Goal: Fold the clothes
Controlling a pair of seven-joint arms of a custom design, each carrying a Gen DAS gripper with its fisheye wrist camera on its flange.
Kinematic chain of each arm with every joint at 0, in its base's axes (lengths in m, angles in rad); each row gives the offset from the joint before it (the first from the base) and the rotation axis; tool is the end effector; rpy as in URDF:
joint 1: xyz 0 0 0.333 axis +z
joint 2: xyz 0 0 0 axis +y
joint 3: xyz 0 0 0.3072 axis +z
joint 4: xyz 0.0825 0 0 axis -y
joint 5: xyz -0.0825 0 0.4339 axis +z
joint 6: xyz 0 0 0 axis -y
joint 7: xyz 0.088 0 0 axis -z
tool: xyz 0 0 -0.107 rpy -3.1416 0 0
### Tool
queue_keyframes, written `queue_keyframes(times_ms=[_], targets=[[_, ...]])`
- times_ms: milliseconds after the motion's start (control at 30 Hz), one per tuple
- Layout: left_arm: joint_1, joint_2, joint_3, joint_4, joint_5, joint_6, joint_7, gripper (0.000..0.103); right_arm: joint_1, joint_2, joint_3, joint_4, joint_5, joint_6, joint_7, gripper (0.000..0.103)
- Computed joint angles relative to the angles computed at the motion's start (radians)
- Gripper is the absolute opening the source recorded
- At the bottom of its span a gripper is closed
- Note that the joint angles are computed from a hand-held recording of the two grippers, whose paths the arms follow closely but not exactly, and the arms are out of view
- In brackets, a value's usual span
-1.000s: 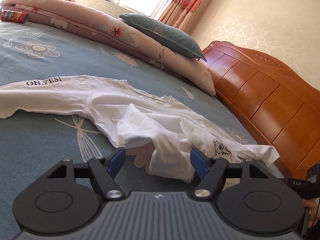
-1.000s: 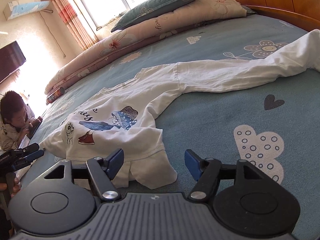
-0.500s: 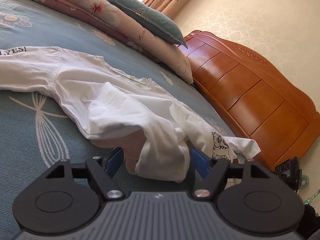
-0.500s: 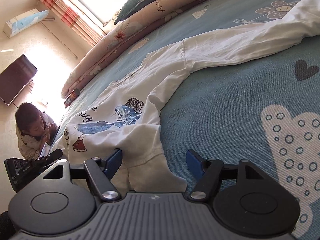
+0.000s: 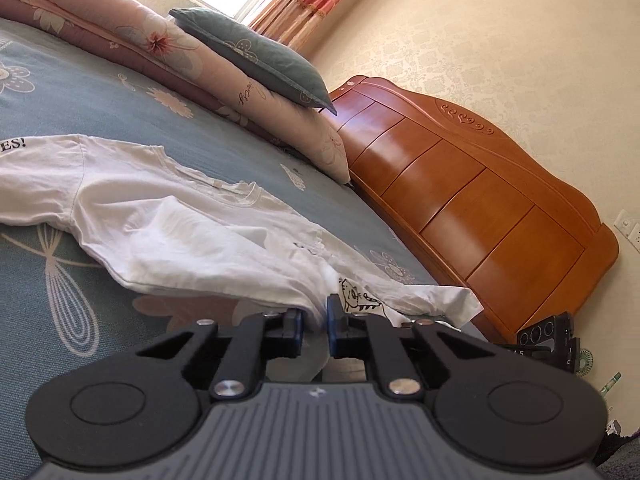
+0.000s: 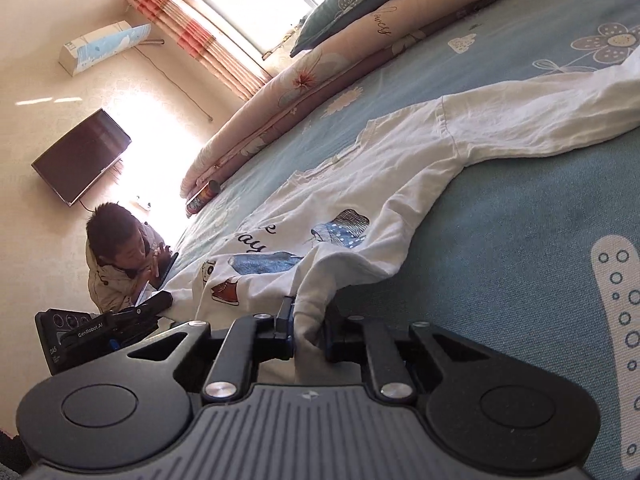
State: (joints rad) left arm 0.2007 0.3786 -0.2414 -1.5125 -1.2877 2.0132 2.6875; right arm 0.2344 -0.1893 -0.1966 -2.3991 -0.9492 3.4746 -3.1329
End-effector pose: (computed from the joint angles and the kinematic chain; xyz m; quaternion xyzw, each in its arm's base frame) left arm 0.7391 -0.0612 0.4864 0.3824 -0.7073 0.5863 0.0987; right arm 0.5161 0.1124 0.4713 -0.4388 0.7137 -0.1074 0.5353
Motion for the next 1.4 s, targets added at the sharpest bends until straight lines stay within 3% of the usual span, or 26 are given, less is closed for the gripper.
queue_keyframes(times_ms=[133, 233, 333, 433, 533, 600, 700, 900, 1133, 1167, 1200, 1267, 1400], targets=[[0.019, -0.032, 0.001, -0.004, -0.057, -0.014, 0.009, 0.008, -0.11, -0.077, 0.147, -0.045, 0.218, -0.014, -0.216, 0.015], [0.019, -0.056, 0.011, -0.011, -0.076, -0.002, 0.025, 0.008, -0.151, -0.128, 0.209, -0.059, 0.29, -0.069, -0.309, 0.019], [-0.002, -0.081, 0.03, -0.029, -0.034, 0.059, 0.01, 0.008, -0.161, -0.191, 0.257, -0.061, 0.32, -0.273, -0.354, 0.022], [-0.038, -0.085, 0.056, -0.033, 0.099, 0.131, -0.091, 0.009, -0.233, -0.236, 0.369, -0.055, 0.32, -0.485, -0.357, 0.039], [-0.04, -0.071, 0.064, -0.036, 0.179, 0.132, -0.146, 0.024, -0.231, -0.268, 0.382, -0.083, 0.333, -0.543, -0.358, 0.045], [-0.032, -0.067, 0.063, -0.052, 0.19, 0.136, -0.149, 0.051, -0.224, -0.285, 0.377, -0.105, 0.345, -0.536, -0.355, 0.048], [-0.013, -0.054, 0.054, -0.066, 0.157, 0.134, -0.13, 0.06, -0.226, -0.306, 0.388, -0.121, 0.352, -0.541, -0.351, 0.053], [0.004, -0.021, 0.029, -0.053, 0.11, 0.076, -0.044, 0.063, -0.216, -0.302, 0.398, -0.109, 0.363, -0.56, -0.36, 0.054], [-0.012, 0.035, 0.01, 0.004, 0.151, 0.031, 0.007, 0.06, -0.179, -0.267, 0.385, -0.077, 0.38, -0.588, -0.39, 0.054], [-0.009, 0.046, 0.007, 0.02, 0.154, 0.009, -0.011, 0.057, -0.174, -0.259, 0.382, -0.072, 0.383, -0.592, -0.394, 0.054], [-0.006, 0.057, 0.003, 0.037, 0.157, -0.013, -0.029, 0.037, -0.171, -0.253, 0.382, -0.066, 0.382, -0.594, -0.397, 0.054], [0.009, 0.052, -0.008, 0.037, 0.136, -0.041, -0.023, 0.018, -0.165, -0.24, 0.38, -0.054, 0.38, -0.599, -0.402, 0.054], [0.037, -0.016, -0.006, -0.012, 0.053, -0.065, 0.018, 0.012, -0.146, -0.221, 0.367, -0.04, 0.385, -0.592, -0.428, 0.055]])
